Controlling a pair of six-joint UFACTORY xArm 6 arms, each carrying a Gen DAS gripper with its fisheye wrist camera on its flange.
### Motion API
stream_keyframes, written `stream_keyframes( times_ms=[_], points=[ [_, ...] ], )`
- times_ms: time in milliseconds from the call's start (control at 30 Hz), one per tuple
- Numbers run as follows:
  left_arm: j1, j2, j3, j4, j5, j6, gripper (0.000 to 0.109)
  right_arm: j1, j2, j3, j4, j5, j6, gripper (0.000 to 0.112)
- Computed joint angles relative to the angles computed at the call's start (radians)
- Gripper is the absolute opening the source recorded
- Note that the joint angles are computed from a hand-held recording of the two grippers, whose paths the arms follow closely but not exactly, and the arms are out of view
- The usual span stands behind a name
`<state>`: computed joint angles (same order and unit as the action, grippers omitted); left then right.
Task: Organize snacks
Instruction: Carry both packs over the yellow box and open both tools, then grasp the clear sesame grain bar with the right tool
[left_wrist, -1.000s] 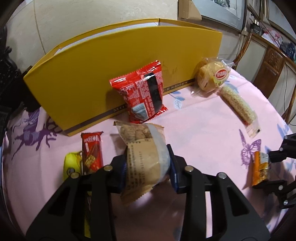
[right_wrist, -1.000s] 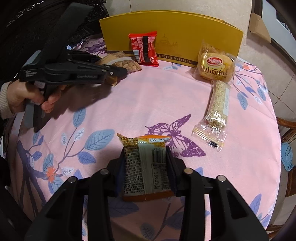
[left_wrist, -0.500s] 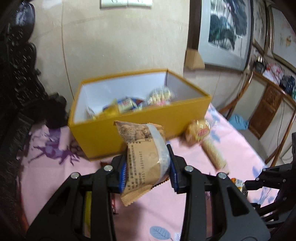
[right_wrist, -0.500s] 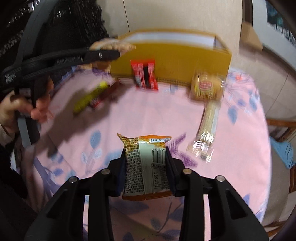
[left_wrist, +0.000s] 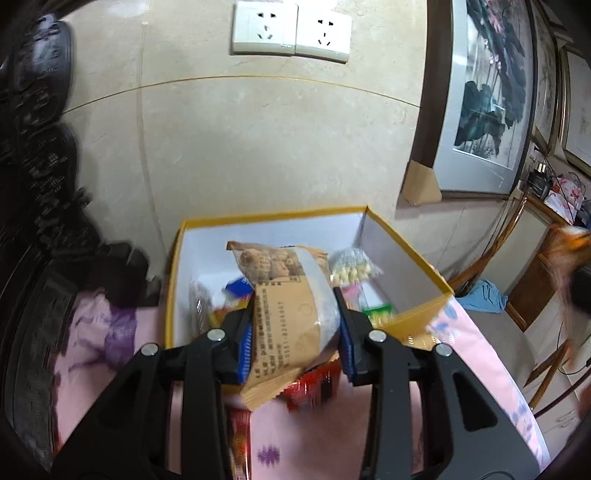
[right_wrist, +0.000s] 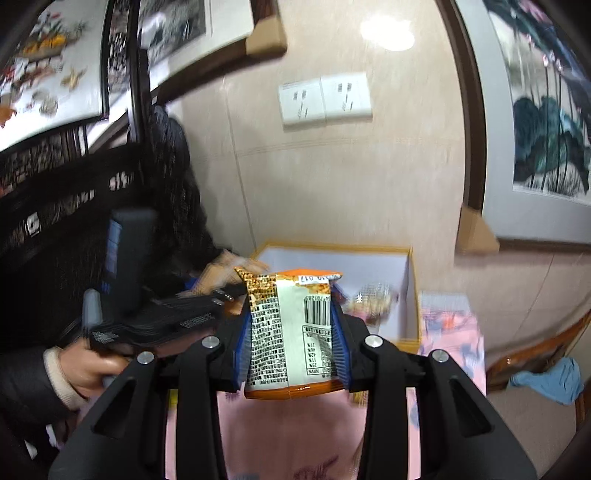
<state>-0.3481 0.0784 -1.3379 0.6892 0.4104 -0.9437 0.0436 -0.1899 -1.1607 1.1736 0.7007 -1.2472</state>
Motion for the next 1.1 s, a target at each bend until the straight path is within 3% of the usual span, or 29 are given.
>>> stream_keyframes(
  times_ms=[167,200,233,300,400,500,700,867,933,1100],
  points=[
    [0.028,0.196,-0.240,-0.086,0.051,0.127,0.037,0.015,0.075,-0.108,0.041,-0.031,0.003,0.037],
    [0.033,0.226,-0.278,-0.121,0.068,0.153,0.041,0.015,0.076,-0.112,0.044,-0.033,0.005,0.038],
    [0.036,0.258,-0.323,-0.149,0.104,0.160,0.054,0.017,0.090,-0.136,0.042,-0.034,0.014,0.038],
    [0.037,0.273,-0.353,-0.103,0.145,0.094,0.070,0.021,0.103,-0.153,0.047,-0.043,0.010,0.038],
    [0.042,0.222,-0.300,-0.039,0.114,-0.003,0.078,0.025,0.135,-0.191,0.057,-0.051,0.004,0.038],
    [0.034,0.142,-0.230,0.066,0.140,-0.093,0.084,0.035,0.191,-0.252,0.038,-0.059,0.028,0.038],
    [0.009,-0.072,-0.022,0.181,0.176,-0.266,0.086,0.073,0.363,-0.439,-0.051,-0.064,0.125,0.038],
    [-0.028,-0.197,0.100,0.232,0.261,-0.334,0.090,0.085,0.568,-0.678,-0.264,0.047,0.356,0.043],
    [-0.036,-0.232,0.141,0.228,0.291,-0.336,0.092,0.095,0.631,-0.749,-0.406,0.065,0.488,0.056],
    [-0.060,-0.310,0.241,0.250,0.377,-0.357,0.093,0.070,0.540,-0.608,-0.363,0.017,0.483,0.063]
  ],
)
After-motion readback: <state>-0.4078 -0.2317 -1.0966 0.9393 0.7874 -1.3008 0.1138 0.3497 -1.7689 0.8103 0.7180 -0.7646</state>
